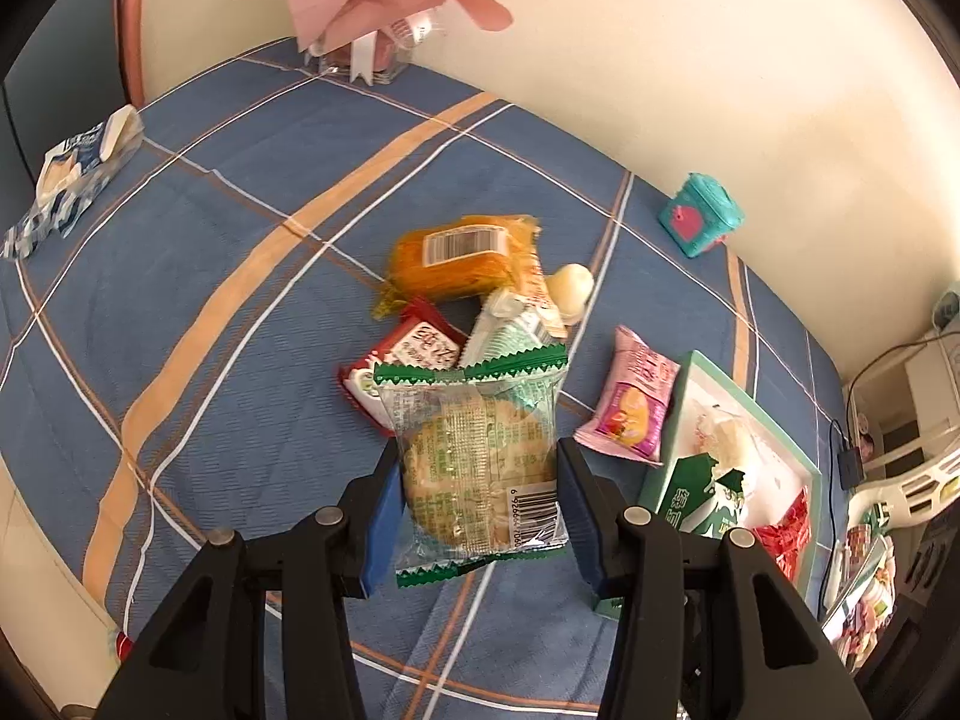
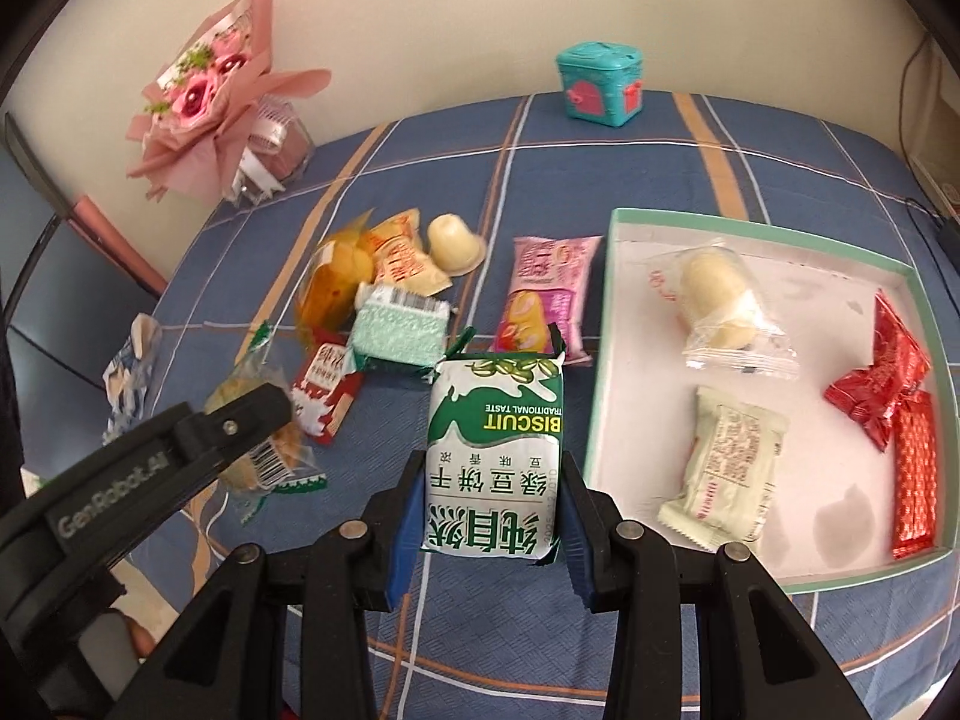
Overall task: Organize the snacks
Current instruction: 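Lift both held snacks and carry them over the white tray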
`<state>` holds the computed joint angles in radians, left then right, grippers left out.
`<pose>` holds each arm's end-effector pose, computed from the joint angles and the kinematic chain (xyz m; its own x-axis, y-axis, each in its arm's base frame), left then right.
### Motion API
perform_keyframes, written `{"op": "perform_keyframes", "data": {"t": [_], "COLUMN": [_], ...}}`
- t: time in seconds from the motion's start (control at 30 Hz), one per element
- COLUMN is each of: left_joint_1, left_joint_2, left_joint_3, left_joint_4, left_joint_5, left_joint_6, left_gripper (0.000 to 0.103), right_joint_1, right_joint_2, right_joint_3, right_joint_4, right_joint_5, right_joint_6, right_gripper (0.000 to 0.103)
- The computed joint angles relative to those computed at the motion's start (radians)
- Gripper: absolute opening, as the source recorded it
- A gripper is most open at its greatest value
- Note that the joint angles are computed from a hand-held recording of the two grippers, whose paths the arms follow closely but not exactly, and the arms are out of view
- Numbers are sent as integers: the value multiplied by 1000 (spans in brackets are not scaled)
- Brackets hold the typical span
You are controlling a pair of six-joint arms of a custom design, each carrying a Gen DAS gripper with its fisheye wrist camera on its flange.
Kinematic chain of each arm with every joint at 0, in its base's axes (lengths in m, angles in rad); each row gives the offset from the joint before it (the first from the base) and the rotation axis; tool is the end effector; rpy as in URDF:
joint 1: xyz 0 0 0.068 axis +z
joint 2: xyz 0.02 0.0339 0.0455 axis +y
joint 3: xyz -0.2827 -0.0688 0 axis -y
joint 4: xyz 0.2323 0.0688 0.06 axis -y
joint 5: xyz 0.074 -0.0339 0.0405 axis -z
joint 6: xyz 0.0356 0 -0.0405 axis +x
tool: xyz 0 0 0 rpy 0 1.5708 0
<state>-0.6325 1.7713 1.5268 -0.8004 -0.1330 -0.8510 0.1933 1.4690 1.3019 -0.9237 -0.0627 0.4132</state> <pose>0.3021 -0.2156 0.2980 -0.8601 -0.2937 -0.4172 -0.1737 0.9374 -0.3019 0.2752 0.0561 0.3181 -0.8856 0.2350 -0.4006 0.1479 0.9603 0.2363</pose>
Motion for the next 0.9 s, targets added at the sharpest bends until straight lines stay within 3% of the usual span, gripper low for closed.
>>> {"op": "perform_keyframes", "data": {"t": [0.57, 0.9], "left_joint_1": [-114, -184], "left_joint_2": [131, 381], "left_joint_3": [165, 536], "left_joint_4": [-62, -190], "left_joint_5": [6, 8], "left_joint_6": [29, 110], "left_gripper": [50, 50], "right_joint_1": [-286, -452], "right_joint_2": [-34, 18], "right_joint_3": [-31, -31], "right_joint_4": [-25, 0], "right_joint_5": [-74, -154], "right_joint_6": [-53, -132], "right_gripper": [43, 43]}}
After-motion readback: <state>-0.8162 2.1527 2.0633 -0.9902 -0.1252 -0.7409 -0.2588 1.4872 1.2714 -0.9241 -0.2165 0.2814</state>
